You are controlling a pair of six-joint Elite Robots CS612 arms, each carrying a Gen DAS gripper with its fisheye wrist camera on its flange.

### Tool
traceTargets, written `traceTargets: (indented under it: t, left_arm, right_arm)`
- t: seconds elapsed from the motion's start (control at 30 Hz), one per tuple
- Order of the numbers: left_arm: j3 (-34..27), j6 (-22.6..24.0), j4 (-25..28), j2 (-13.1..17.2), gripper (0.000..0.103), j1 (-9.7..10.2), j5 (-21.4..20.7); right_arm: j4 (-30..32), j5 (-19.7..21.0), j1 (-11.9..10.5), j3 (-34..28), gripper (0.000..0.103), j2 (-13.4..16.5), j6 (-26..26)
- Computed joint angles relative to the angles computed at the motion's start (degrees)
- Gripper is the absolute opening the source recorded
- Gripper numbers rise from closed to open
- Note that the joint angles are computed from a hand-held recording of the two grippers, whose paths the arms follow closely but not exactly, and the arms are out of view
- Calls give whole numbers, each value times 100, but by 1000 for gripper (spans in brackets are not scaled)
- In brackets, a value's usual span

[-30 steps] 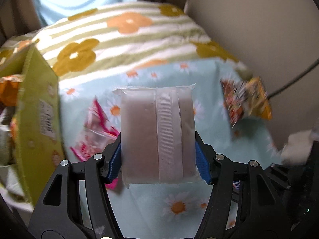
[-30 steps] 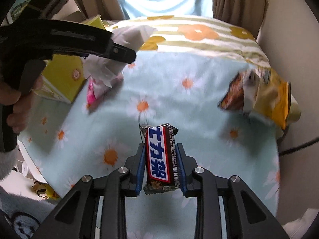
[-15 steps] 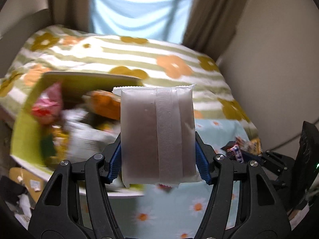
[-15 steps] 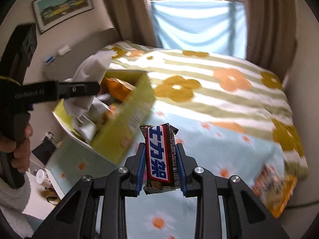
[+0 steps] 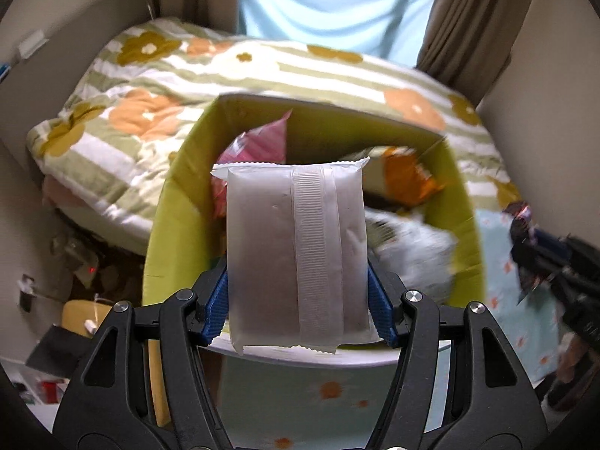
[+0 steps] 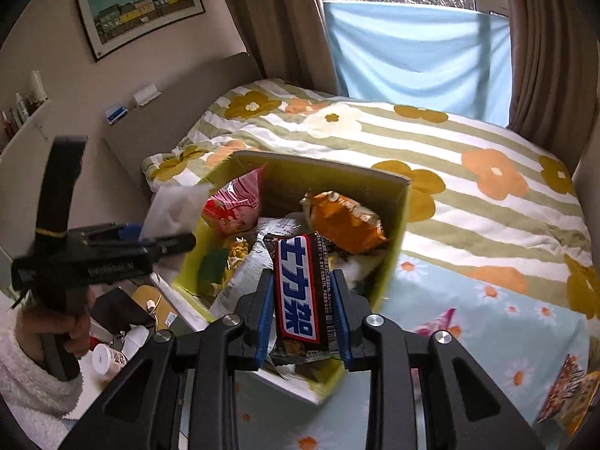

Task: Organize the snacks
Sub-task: 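Carry the white pack to the box with the left tool while the right tool carries the chocolate bar, then release the white pack into the box with the left tool while the right tool drops the chocolate bar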

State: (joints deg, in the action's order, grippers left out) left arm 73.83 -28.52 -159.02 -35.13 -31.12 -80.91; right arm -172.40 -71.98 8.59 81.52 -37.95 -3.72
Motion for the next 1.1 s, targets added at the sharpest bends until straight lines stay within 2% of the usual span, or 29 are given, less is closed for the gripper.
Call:
traceTargets:
  t: [0.2,0.27,0.3,0.33,0.4,0.5,0.63,0.73,0.8,0.83,0.87,0.9,1.1]
  left_arm:
    - [-198,464,214,248,59,85,-260]
    - [-200,535,145,293,63,99,-301]
    - [-182,554,64,296,70,116,-383]
    - [-155,556,-37,297,86,133,-436]
    - [-129,517,-72,276,99,123,-352]
    - [-112,516,-103,245,99,149,-438]
    - [-79,502,-51,192,99,113,-187]
    - [-8,429,-66,131,99,90,-87]
    - [36,440,-45,90,99,67,0]
    - [55,458,-27,71,99,55,57]
    - [70,469,-19,56,99,48,93]
    - [87,476,-17,42,99,42,115]
    - [202,484,-94,-21,99,20,-3]
  right_arm:
    - [195,-431,111,-149,26,109,485]
    - [234,-585,123,-140,26,112,735]
    - [270,-640,128,-123,26,100,834]
    - [282,-693,121,-83,26,77,900]
    - [314,-795,114,-58,26,60,1000]
    - [349,-838,91,-48,26,44,1107]
    - [359,-808,82,-81,27,72,1084]
    - [428,-534,50,-114,27,101,1112]
    - [490,-550,71,-131,45,114,1098]
    - [470,-598,84,-121,72,115,1107]
    - [395,-603,88,-93,93,116,1129]
    - [296,-577,85,-54,97,116,1149]
    - [230,-595,106,43,97,69,1025]
